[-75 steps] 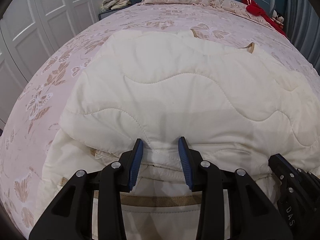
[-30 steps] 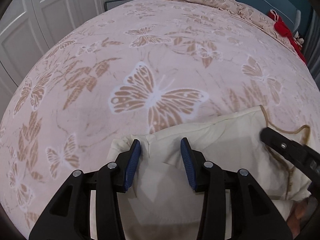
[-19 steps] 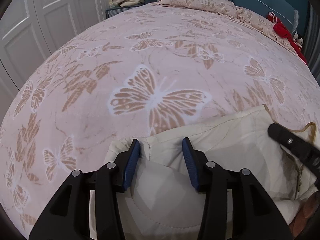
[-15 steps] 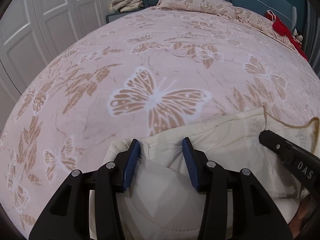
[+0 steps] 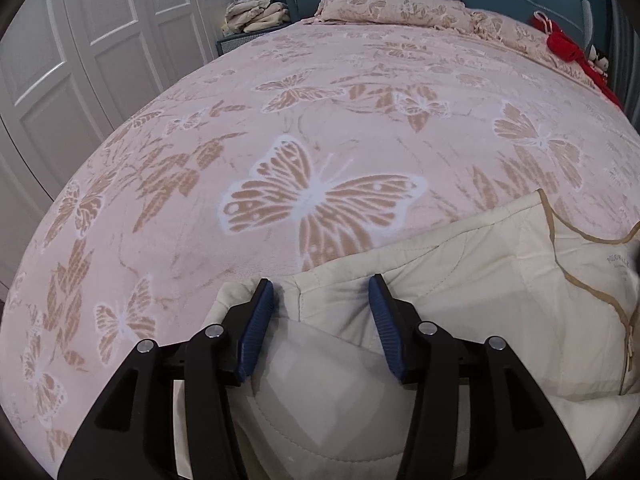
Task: Fold large clothes
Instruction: 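Lift the hem with both grippers and fold it toward the collar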
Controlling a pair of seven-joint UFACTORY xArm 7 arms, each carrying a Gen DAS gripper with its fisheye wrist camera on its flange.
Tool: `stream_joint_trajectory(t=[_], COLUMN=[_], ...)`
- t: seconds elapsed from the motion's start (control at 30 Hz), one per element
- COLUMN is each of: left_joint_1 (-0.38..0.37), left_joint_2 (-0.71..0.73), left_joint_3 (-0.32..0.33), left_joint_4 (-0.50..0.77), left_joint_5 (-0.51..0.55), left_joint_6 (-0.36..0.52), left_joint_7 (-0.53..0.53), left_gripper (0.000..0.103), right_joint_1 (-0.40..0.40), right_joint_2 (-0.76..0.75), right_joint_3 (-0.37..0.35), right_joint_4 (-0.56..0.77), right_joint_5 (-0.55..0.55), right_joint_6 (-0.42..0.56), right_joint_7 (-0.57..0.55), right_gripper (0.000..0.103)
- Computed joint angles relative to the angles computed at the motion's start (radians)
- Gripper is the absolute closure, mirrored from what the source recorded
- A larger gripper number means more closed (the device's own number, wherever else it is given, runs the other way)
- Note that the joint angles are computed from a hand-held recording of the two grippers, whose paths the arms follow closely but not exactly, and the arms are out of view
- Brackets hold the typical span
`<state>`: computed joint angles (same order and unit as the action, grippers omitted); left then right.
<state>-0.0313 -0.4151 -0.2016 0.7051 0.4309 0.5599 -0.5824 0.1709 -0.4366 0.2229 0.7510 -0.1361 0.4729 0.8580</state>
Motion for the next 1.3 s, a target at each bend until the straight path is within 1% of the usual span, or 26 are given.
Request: stream_joint_trajectory(t=[0.03, 0.07, 0.1, 0.17, 0.2, 0.27, 0.3, 0.37, 0.47, 0.57, 0.63, 0.73, 0.77, 0.8, 0.83, 0.87, 0.9, 0.93, 1.0, 1.03, 1.07, 1.13, 1.23, 1.3], left_joint_1=[-0.001, -0.013, -0.037, -0.096, -0.123, -0.190, -0.220, -0.262, -0.307, -0.348, -0.368, -0.391, -0.399, -0.404, -0.407, -0.408, -0.430, -0.410, -0.409, -0.411, -0.413, -0.413, -0.413, -0.407], left_joint_2=[0.000, -0.010, -0.028, -0.058, -0.059, -0.034, -0.009, 0.046, 0.144, 0.263, 0.322, 0.342, 0.354, 0.364, 0.376, 0.380, 0.383, 0.377, 0.371, 0.381, 0.388, 0.381, 0.370, 0.333], left_joint_3=[-0.007, -0.015, -0.009, 0.013, 0.017, 0.027, 0.026, 0.011, -0.016, -0.029, -0.035, -0.046, -0.049, -0.048, -0.050, -0.046, -0.027, -0.047, -0.047, -0.046, -0.043, -0.036, -0.037, -0.038], left_joint_4=[0.014, 0.039, 0.051, 0.063, 0.078, 0.121, 0.150, 0.201, 0.275, 0.350, 0.380, 0.377, 0.384, 0.391, 0.404, 0.409, 0.413, 0.418, 0.416, 0.421, 0.420, 0.384, 0.380, 0.359], left_joint_5=[0.002, -0.007, -0.038, -0.130, -0.178, -0.294, -0.346, -0.406, -0.455, -0.494, -0.499, -0.431, -0.413, -0.392, -0.347, -0.320, -0.304, -0.245, -0.158, -0.154, -0.175, -0.183, -0.161, -0.127], left_joint_6=[0.032, 0.093, 0.124, 0.138, 0.145, 0.144, 0.139, 0.118, 0.097, 0.108, 0.110, 0.072, 0.068, 0.068, 0.074, 0.073, 0.064, 0.080, 0.079, 0.095, 0.103, 0.065, 0.074, 0.093], left_joint_7=[0.003, 0.016, 0.031, 0.069, 0.081, 0.107, 0.118, 0.130, 0.135, 0.138, 0.136, 0.112, 0.124, 0.127, 0.108, 0.094, 0.077, 0.023, -0.028, -0.020, 0.000, -0.001, -0.011, -0.039], left_gripper=[0.054, 0.054, 0.054, 0.051, 0.049, 0.049, 0.049, 0.045, 0.041, 0.041, 0.042, 0.042, 0.044, 0.060, 0.072, 0.090, 0.103, 0.103, 0.103, 0.103, 0.103, 0.103, 0.103, 0.103], right_joint_1=[-0.006, -0.016, -0.043, -0.059, -0.062, -0.077, -0.094, -0.130, -0.158, -0.170, -0.171, -0.171, -0.171, -0.171, -0.171, -0.173, -0.181, -0.198, -0.210, -0.212, -0.210, -0.212, -0.222, -0.216], right_joint_2=[-0.062, -0.106, -0.186, -0.269, -0.302, -0.357, -0.368, -0.376, -0.338, -0.261, -0.237, -0.237, -0.238, -0.235, -0.236, -0.239, -0.246, -0.263, -0.274, -0.267, -0.255, -0.244, -0.225, -0.218], right_joint_3=[-0.004, 0.000, 0.015, 0.008, -0.010, -0.056, -0.064, -0.089, -0.127, -0.144, -0.143, -0.145, -0.146, -0.149, -0.150, -0.150, -0.144, -0.127, -0.115, -0.112, -0.112, -0.107, -0.087, -0.095], right_joint_4=[-0.015, -0.026, -0.051, -0.092, -0.119, -0.171, -0.180, -0.190, -0.185, -0.169, -0.176, -0.208, -0.216, -0.220, -0.225, -0.230, -0.233, -0.242, -0.249, -0.247, -0.248, -0.256, -0.240, -0.230], right_joint_5=[-0.014, -0.034, -0.085, -0.120, -0.118, -0.102, -0.097, -0.089, -0.044, -0.004, 0.019, 0.037, 0.044, 0.051, 0.059, 0.066, 0.065, 0.054, 0.042, 0.041, 0.043, 0.035, 0.002, -0.004], right_joint_6=[0.082, 0.137, 0.230, 0.322, 0.336, 0.332, 0.326, 0.298, 0.235, 0.188, 0.175, 0.141, 0.129, 0.119, 0.108, 0.098, 0.093, 0.084, 0.082, 0.091, 0.097, 0.088, 0.108, 0.121], right_joint_7=[-0.012, -0.021, -0.034, -0.079, -0.099, -0.134, -0.140, -0.154, -0.177, -0.204, -0.211, -0.228, -0.233, -0.239, -0.240, -0.240, -0.234, -0.216, -0.207, -0.205, -0.204, -0.200, -0.197, -0.206], right_gripper=[0.096, 0.096, 0.094, 0.091, 0.091, 0.091, 0.091, 0.091, 0.091, 0.091, 0.091, 0.091, 0.091, 0.091, 0.091, 0.092, 0.093, 0.093, 0.094, 0.095, 0.097, 0.099, 0.099, 0.099])
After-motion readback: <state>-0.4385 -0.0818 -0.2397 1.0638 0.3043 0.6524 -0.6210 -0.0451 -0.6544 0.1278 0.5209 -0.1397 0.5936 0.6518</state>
